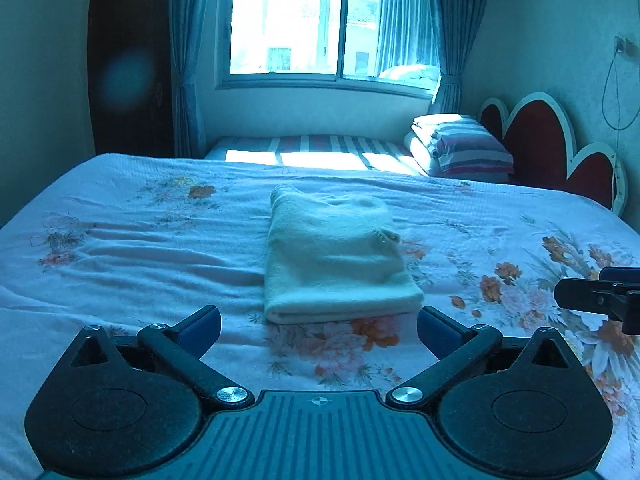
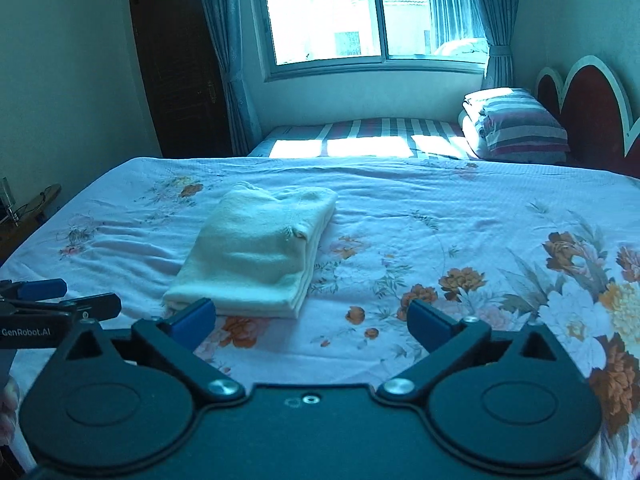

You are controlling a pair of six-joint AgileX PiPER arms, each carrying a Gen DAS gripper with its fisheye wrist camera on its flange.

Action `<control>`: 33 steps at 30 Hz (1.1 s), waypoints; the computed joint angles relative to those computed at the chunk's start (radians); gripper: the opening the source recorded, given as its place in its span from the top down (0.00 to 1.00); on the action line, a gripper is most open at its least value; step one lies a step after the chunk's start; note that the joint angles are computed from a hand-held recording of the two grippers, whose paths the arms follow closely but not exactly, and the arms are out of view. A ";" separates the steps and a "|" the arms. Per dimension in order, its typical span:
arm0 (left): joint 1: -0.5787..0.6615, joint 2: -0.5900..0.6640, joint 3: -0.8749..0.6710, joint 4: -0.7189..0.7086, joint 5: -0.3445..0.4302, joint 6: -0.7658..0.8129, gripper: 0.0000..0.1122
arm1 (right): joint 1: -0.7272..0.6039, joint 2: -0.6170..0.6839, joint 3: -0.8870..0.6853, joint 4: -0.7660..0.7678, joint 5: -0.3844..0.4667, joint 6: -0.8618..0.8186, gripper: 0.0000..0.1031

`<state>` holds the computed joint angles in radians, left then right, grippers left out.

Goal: Fold small clothes

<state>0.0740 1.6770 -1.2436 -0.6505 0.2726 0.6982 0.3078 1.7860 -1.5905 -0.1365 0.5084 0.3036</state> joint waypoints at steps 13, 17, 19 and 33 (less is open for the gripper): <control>-0.140 -0.513 0.390 0.346 -0.017 -0.360 0.08 | 0.211 -0.487 0.463 -0.560 0.047 0.516 0.01; -0.173 -0.582 0.423 0.483 -0.016 -0.500 0.08 | 0.247 -0.536 0.500 -0.609 0.076 0.567 0.01; -0.182 -0.607 0.436 0.550 -0.014 -0.568 0.08 | 0.262 -0.552 0.511 -0.641 0.086 0.596 0.01; -0.205 -0.631 0.451 0.685 -0.030 -0.726 0.08 | 0.290 -0.579 0.517 -0.675 0.089 0.620 0.01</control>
<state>-0.1314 1.0461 -0.7924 0.0344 0.2423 -0.0281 0.5974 1.2067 -1.0738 -0.8120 0.5975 0.9241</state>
